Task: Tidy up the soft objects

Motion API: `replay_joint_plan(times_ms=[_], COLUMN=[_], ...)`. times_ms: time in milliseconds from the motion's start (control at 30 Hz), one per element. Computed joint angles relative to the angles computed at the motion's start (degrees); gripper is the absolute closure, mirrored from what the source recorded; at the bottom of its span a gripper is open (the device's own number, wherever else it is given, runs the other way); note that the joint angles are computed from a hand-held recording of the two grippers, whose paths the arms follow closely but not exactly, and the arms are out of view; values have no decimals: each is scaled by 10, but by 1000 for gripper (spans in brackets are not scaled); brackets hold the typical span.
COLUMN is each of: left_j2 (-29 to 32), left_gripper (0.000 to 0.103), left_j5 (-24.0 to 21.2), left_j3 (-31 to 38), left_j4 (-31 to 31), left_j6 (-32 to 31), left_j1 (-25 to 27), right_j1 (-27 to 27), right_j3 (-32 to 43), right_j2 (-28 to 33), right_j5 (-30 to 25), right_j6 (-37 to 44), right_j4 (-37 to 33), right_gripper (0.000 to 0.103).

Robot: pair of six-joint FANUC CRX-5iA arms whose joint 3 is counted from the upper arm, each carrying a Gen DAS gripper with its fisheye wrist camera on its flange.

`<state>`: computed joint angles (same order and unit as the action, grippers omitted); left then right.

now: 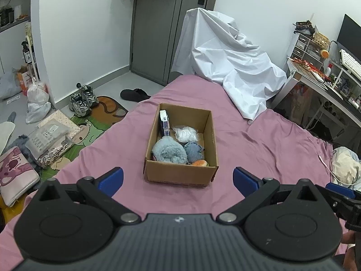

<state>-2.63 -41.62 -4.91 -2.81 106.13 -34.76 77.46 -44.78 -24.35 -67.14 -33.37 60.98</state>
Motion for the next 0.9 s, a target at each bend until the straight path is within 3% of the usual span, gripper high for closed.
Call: replay_joint_plan(times_ms=[900], left_j2=[-7], left_gripper=[1], left_j5=[-23], left_j3=[-8], left_j4=[23], left_j6=[-46], left_j1=[-1], right_j1=[11], right_j3=[26], right_j2=[18], right_j5=[1], right_j6=[22], right_j4=[-24], right_gripper=[0])
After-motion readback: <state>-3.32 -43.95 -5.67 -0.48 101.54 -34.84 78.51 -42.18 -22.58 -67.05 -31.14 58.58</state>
